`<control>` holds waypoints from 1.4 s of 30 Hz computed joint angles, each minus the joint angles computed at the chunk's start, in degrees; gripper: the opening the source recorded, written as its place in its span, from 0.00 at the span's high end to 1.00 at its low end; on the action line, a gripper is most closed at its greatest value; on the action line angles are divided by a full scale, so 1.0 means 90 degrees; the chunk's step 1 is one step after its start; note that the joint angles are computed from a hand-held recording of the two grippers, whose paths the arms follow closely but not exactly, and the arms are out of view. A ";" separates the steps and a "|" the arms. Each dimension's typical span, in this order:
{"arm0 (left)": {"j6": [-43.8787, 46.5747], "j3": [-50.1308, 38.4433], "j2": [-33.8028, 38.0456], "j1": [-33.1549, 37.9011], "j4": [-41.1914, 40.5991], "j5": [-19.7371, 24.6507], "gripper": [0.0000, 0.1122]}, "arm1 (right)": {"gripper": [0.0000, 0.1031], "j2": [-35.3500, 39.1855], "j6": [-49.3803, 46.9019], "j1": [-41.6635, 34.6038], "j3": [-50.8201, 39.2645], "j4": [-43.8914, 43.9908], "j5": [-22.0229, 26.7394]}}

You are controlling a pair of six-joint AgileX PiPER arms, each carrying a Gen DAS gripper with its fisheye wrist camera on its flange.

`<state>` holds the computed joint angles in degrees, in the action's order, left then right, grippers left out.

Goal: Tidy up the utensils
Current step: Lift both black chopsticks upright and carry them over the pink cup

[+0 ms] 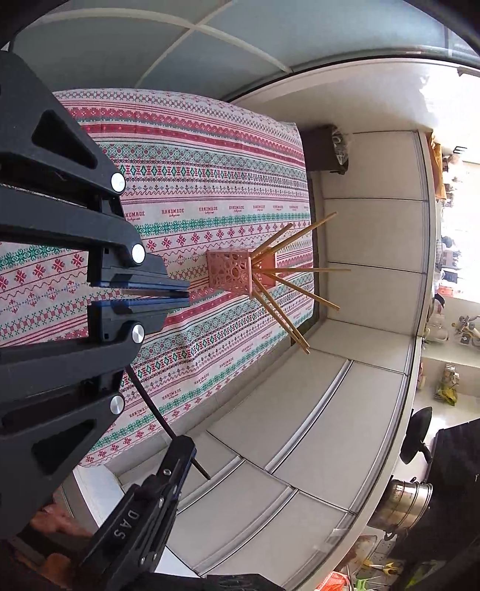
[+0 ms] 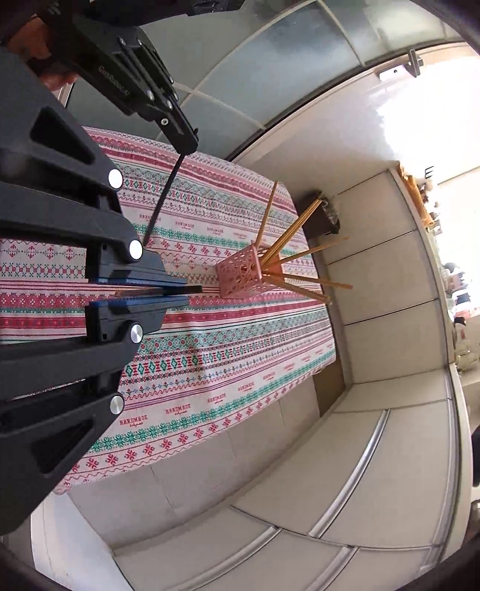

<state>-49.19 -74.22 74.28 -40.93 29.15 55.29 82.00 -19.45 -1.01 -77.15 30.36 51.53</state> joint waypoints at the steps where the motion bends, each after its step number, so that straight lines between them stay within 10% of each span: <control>1: -0.0063 -0.0064 0.0006 -0.0080 0.0100 0.0094 0.97 | 0.95 -0.0040 -0.0026 -0.0038 -0.0096 0.0059 0.0069; 19: 0.0182 -0.1297 0.0302 -0.0565 0.0910 0.1085 0.97 | 0.95 -0.0259 -0.0114 -0.0437 -0.1695 0.0627 0.0771; 42: 0.2728 -0.5850 0.2689 0.1254 -0.0635 0.1167 0.98 | 0.95 0.2968 0.1189 0.0281 -0.7294 0.0036 0.1550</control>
